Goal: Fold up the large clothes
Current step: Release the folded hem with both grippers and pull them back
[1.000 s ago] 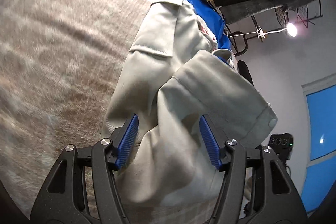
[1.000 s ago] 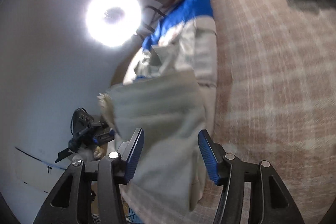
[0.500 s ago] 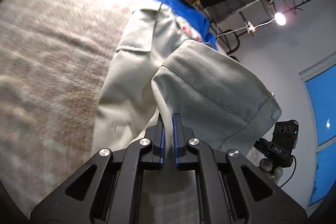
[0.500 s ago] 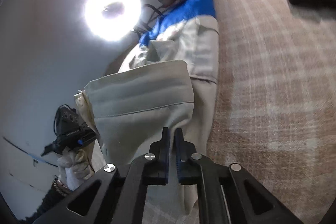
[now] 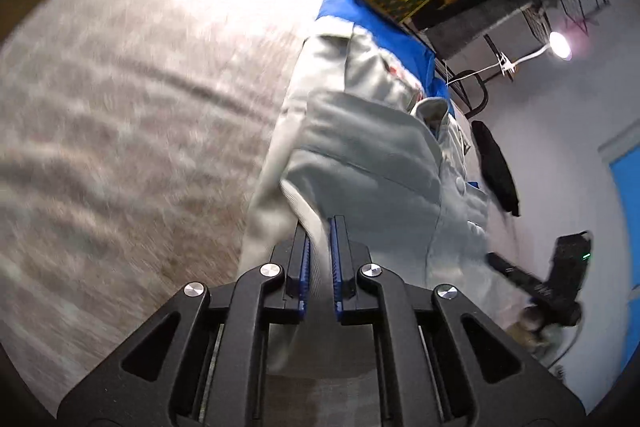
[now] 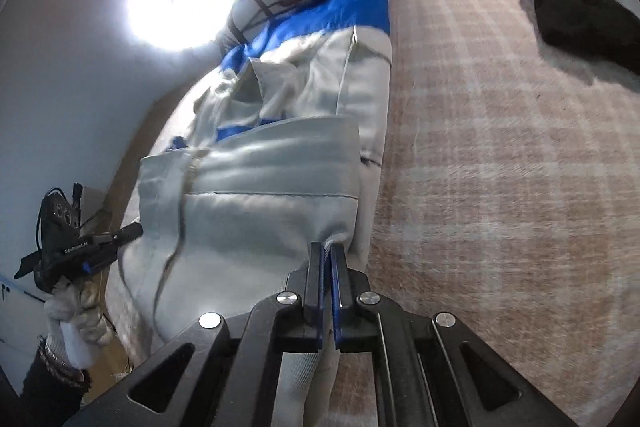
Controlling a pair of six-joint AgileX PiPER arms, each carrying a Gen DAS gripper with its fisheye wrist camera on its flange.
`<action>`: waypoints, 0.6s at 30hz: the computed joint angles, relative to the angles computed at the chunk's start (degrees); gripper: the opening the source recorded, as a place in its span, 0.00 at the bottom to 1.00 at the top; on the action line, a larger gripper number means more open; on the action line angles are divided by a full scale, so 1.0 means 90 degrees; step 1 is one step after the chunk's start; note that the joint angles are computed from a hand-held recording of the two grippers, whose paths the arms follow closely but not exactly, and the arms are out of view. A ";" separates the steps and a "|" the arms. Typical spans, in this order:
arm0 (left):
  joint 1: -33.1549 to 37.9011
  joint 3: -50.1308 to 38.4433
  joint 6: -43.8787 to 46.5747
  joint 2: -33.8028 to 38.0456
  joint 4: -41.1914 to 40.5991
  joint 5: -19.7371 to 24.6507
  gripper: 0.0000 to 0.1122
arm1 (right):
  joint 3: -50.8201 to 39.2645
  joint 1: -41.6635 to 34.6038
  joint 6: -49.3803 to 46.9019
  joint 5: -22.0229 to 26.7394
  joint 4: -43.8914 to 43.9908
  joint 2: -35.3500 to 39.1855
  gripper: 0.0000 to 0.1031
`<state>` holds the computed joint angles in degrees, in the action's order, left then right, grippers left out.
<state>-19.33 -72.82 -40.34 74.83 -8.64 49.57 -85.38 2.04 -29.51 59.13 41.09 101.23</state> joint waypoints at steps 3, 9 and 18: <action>-0.0037 -0.0214 -0.0089 0.0073 0.0218 0.0166 0.05 | 0.0075 -0.0271 -0.0207 0.0006 0.0283 -0.0188 0.03; -0.0315 -0.0556 0.0050 0.0084 0.0457 0.0409 0.05 | 0.0195 -0.0510 -0.0744 0.0493 0.1074 -0.0565 0.13; 0.0059 -0.0440 0.0066 -0.0404 0.0107 0.0588 0.05 | 0.0523 0.0811 -0.1256 0.0033 0.0740 -0.0842 0.23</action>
<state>-18.80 -76.78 -39.74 71.19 -7.68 54.86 -80.67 9.34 -40.81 59.43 47.75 93.66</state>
